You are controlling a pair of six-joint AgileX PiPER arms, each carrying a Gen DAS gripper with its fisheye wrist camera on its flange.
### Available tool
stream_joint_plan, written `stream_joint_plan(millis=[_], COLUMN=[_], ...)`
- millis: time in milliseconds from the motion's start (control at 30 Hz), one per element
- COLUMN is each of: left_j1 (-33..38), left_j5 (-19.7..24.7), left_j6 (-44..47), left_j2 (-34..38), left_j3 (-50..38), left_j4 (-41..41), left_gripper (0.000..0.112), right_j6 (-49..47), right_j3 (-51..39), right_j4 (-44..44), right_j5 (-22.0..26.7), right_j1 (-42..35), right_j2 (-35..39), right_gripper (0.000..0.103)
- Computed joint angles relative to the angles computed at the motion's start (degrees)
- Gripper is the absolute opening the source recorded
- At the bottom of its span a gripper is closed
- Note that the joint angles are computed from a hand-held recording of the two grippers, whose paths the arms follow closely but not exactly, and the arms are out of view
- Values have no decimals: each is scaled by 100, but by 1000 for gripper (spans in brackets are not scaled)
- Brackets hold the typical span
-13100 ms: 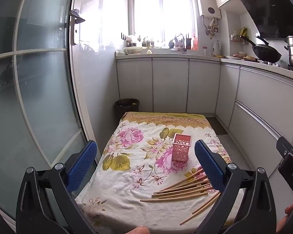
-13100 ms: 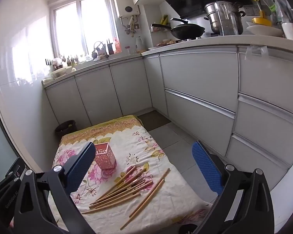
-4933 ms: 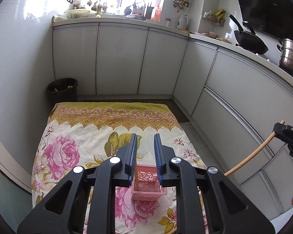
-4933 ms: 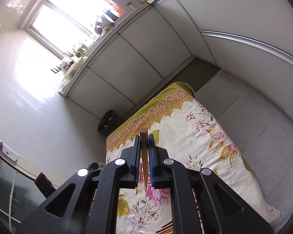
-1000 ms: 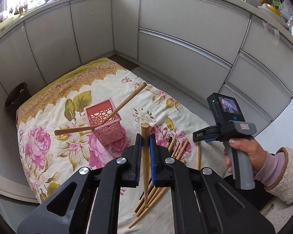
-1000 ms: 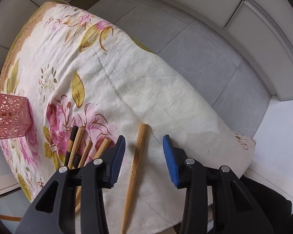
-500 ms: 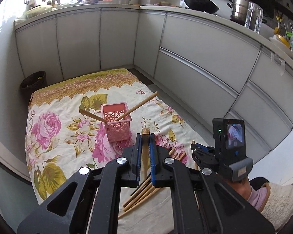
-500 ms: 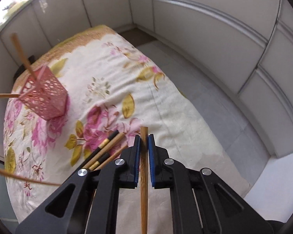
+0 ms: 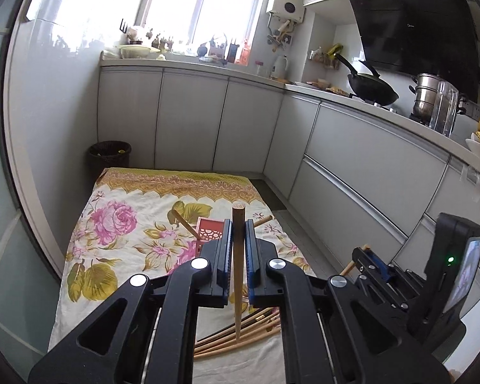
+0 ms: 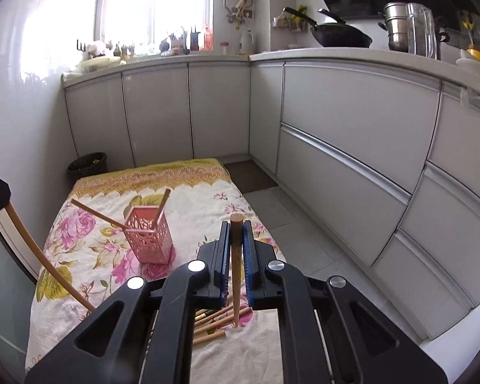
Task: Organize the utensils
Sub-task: 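Carry both upright chopsticks over the pink holder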
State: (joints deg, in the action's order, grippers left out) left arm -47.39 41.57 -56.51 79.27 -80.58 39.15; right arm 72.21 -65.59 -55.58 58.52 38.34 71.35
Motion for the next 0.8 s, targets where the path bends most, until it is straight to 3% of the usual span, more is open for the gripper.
stream_joint_plan(millis=[267,433,800], left_j1=[87,391,772], left_j5=[275,169,-149], left_j6=[-33,336,761], left_j2=[20,185,1000], left_j3=[-461,-807,-2047], left_j4=[138,-215,-166], left_gripper=[7,7,7], right_j6=[-346,-711,-1000], right_j3=[-770,-1186,-2233], right_j4=[-280,-16,183], right_j5=[360,114,-610], right_j1=[225,21,-285], right_j2=[-22,68,602], right_gripper=[8,8,8])
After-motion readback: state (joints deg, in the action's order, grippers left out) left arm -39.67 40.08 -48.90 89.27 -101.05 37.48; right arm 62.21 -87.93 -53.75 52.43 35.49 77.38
